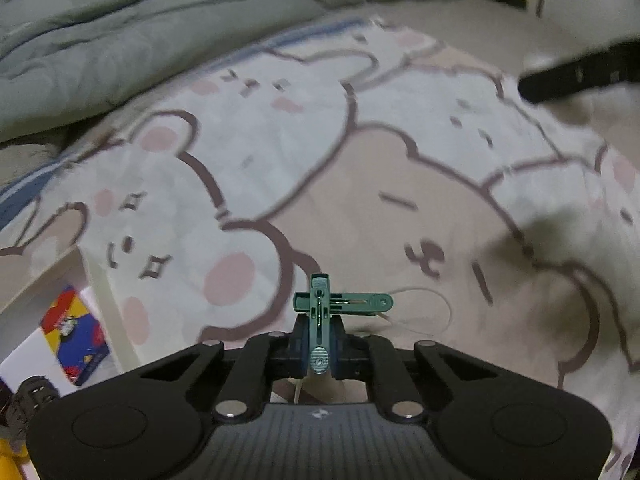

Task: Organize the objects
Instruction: 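Carry the green clip with the left tool while the right tool carries the cotton toward the box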

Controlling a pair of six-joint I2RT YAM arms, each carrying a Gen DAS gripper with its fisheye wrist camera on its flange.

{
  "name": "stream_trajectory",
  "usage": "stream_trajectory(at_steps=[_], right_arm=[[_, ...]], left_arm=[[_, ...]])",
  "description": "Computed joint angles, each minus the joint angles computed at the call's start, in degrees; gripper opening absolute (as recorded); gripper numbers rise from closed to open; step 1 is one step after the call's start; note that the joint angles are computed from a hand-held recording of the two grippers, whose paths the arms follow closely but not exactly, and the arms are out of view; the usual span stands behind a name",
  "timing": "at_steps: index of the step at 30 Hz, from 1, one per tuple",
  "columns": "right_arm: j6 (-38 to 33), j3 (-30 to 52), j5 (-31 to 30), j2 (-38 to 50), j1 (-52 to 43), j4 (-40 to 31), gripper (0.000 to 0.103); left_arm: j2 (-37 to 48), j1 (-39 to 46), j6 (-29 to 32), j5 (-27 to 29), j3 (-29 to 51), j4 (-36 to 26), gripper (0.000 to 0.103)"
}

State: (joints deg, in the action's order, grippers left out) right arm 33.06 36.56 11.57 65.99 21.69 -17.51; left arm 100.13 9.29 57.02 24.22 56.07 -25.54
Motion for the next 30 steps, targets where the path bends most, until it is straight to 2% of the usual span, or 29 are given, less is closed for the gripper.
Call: stream_trajectory(at_steps=[6,12,21,30], right_arm=[[1.59,1.52,6.11,1.51,2.43,1.92,0.068],[3.68,5.26,9.85,6.12,4.84,4.04,0.068],[4.77,14.1,10.93,17.19,9.61,7.47,0.068],[6.19,24.08,10.71,28.45,13.84,10.07,0.068]], left_arm=[[-3.37,3.9,-6.56,6.12,2.01,0.12,0.011],[-4.48,8.03,-11.52,9.34,4.43,1.4,0.011],[-2.17,16.62,-14.73,12.2,10.1,2.59,0.011],[3.69,25.1,-16.98,13.86,18.27,2.94,0.011]])
